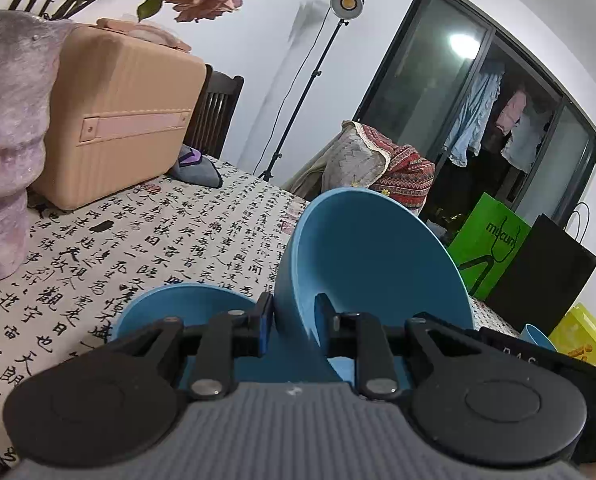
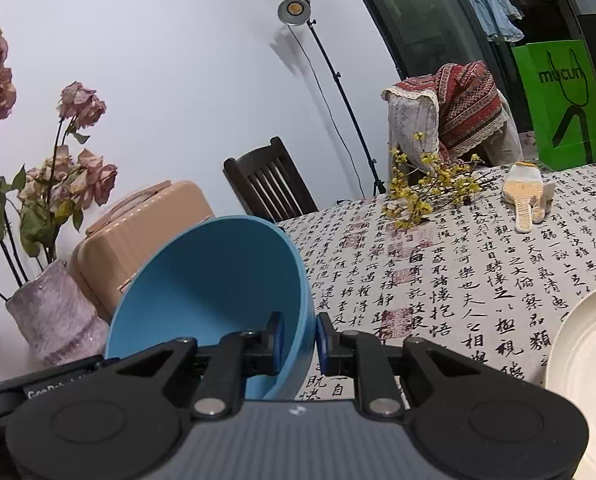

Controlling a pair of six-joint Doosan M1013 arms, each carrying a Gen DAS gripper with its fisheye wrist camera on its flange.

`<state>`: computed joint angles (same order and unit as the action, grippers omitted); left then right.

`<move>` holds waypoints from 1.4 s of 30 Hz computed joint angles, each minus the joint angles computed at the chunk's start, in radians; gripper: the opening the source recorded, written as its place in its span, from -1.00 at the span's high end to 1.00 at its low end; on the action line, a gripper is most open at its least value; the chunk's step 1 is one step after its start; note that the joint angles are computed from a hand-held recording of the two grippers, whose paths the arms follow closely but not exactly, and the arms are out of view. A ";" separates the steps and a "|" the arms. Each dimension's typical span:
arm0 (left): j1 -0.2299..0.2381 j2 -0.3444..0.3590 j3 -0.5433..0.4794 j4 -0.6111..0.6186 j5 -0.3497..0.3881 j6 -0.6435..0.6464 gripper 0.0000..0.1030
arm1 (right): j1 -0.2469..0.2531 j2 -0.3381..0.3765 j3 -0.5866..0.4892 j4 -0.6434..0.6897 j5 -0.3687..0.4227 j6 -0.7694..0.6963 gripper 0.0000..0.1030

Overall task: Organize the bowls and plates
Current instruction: 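Lower the held blue bowl into the first blue bowl with both grippers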

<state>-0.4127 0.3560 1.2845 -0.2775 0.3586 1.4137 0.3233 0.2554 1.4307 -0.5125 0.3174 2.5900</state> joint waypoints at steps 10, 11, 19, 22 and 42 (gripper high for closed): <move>0.016 -0.013 0.023 0.026 -0.015 -0.024 0.56 | 0.007 0.023 -0.029 0.105 -0.002 -0.119 0.67; 0.019 -0.014 0.026 0.030 -0.015 -0.028 0.56 | 0.008 0.026 -0.032 0.120 -0.002 -0.136 0.67; 0.033 -0.017 0.034 0.077 0.004 -0.079 0.56 | 0.019 0.050 -0.059 0.219 0.010 -0.247 0.68; 0.036 -0.020 0.042 0.090 0.003 -0.093 0.56 | 0.022 0.058 -0.068 0.245 0.018 -0.278 0.67; 0.042 -0.025 0.064 0.187 0.031 -0.179 0.56 | 0.049 0.092 -0.096 0.192 0.056 -0.304 0.68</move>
<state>-0.3707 0.3314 1.3484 -0.0908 0.3892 1.2345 0.3720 0.3471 1.3348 -0.3200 0.3737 2.2862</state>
